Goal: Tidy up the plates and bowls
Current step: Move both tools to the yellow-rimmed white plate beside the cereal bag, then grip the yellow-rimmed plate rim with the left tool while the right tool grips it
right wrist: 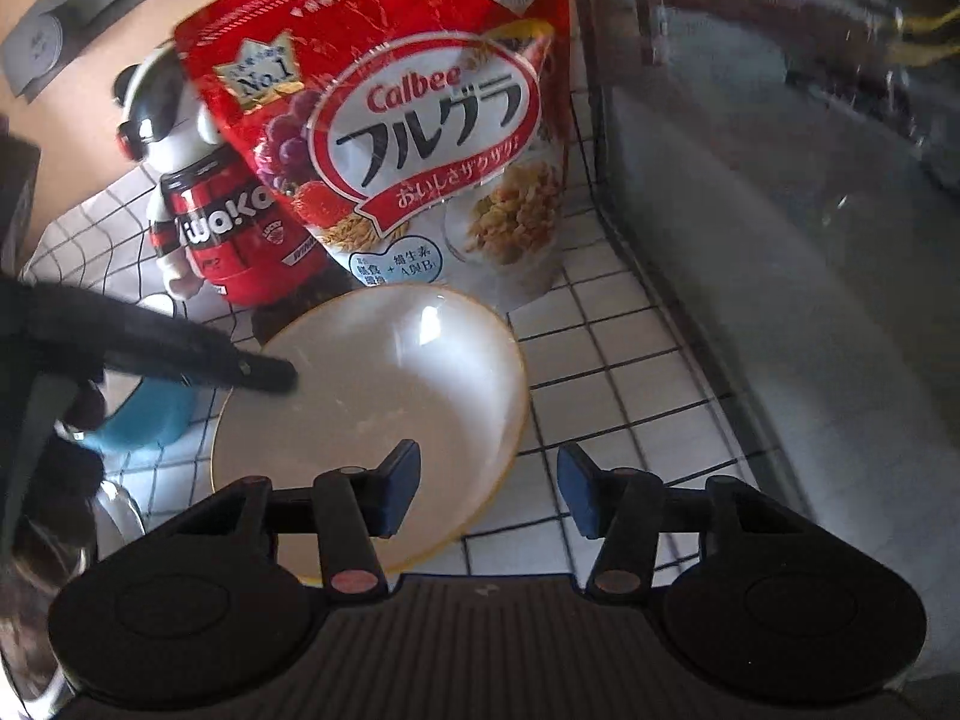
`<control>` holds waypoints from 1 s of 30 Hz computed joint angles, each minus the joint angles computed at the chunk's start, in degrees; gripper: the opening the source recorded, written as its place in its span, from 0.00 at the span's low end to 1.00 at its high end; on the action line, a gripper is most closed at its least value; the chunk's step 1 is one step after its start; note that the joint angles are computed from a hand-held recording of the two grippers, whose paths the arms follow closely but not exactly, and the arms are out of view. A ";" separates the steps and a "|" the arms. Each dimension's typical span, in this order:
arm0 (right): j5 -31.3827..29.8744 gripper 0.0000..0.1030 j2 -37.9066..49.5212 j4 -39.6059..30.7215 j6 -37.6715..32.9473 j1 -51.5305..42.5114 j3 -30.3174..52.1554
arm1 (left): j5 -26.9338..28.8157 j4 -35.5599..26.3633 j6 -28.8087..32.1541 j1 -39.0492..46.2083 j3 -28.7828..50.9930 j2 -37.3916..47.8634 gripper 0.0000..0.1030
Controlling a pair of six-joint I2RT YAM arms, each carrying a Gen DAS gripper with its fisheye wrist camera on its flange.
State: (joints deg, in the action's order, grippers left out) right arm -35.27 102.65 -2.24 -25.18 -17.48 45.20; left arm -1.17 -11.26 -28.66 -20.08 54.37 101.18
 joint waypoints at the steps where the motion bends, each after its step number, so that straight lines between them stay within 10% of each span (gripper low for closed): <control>1: 0.28 0.44 0.53 -0.10 0.67 0.55 0.52 | 0.67 0.30 0.13 0.22 0.31 0.80 0.23; 11: 4.65 0.30 5.14 0.04 1.93 4.88 4.29 | 2.30 0.53 -1.51 0.09 3.04 5.34 0.23; 30: -0.70 0.28 0.50 -12.30 -18.95 -6.11 2.96 | -4.88 -9.13 -26.84 -20.11 -3.92 -2.44 0.23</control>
State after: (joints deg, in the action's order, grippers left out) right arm -35.96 103.16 -14.54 -44.13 -23.59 48.16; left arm -6.05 -20.39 -55.50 -40.19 50.45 98.74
